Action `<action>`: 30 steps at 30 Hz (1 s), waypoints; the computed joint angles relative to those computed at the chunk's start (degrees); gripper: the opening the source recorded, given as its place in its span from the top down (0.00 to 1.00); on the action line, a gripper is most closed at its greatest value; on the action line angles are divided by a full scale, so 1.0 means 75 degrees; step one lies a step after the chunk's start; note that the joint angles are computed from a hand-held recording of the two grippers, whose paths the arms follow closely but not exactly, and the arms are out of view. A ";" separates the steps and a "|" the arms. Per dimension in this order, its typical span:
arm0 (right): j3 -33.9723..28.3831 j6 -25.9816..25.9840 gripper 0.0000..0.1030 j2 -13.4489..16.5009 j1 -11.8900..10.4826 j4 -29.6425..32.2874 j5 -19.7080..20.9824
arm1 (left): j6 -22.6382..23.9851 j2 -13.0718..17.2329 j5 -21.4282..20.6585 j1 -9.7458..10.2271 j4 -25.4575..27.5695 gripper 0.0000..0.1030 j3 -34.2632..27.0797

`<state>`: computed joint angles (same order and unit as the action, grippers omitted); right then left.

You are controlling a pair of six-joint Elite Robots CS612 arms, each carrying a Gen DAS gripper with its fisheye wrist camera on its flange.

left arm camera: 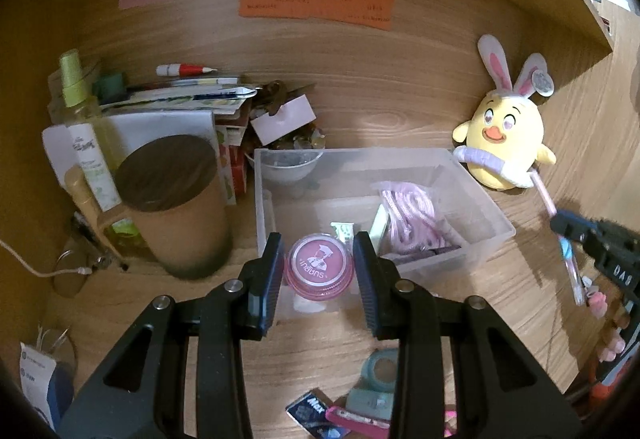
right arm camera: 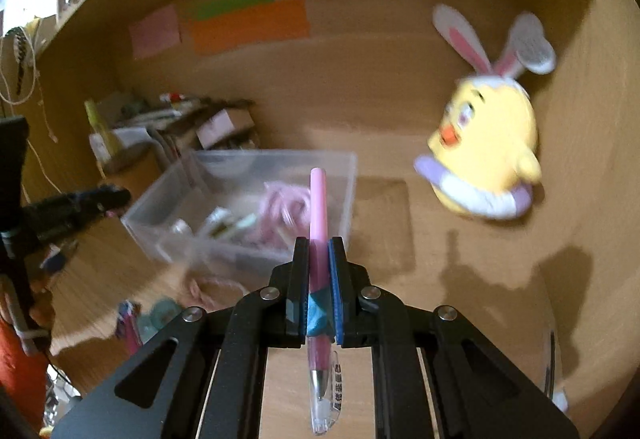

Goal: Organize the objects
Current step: 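Lower the pink jar and pink pen into the clear box, open both tools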

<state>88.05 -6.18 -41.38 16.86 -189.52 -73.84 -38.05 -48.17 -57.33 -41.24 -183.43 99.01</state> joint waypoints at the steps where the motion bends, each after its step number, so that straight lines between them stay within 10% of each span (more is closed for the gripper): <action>1: -0.0110 -0.0051 0.92 0.0028 0.0025 0.0036 0.0049 | 0.0029 0.0019 -0.0050 0.0029 0.0090 0.66 -0.0067; 25: -0.2827 -0.0973 0.92 0.1289 0.0518 0.3479 0.0295 | 0.0228 0.0675 -0.1192 0.0468 0.1739 0.66 -0.1349; 30: -0.2655 -0.0930 0.83 0.1152 0.0461 0.3571 0.0504 | 0.0255 0.0598 -0.1081 0.0420 0.1601 0.46 -0.1237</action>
<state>68.13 -13.15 -32.74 20.32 -162.73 -70.06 -36.14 -43.69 -65.44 -38.08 -171.42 89.73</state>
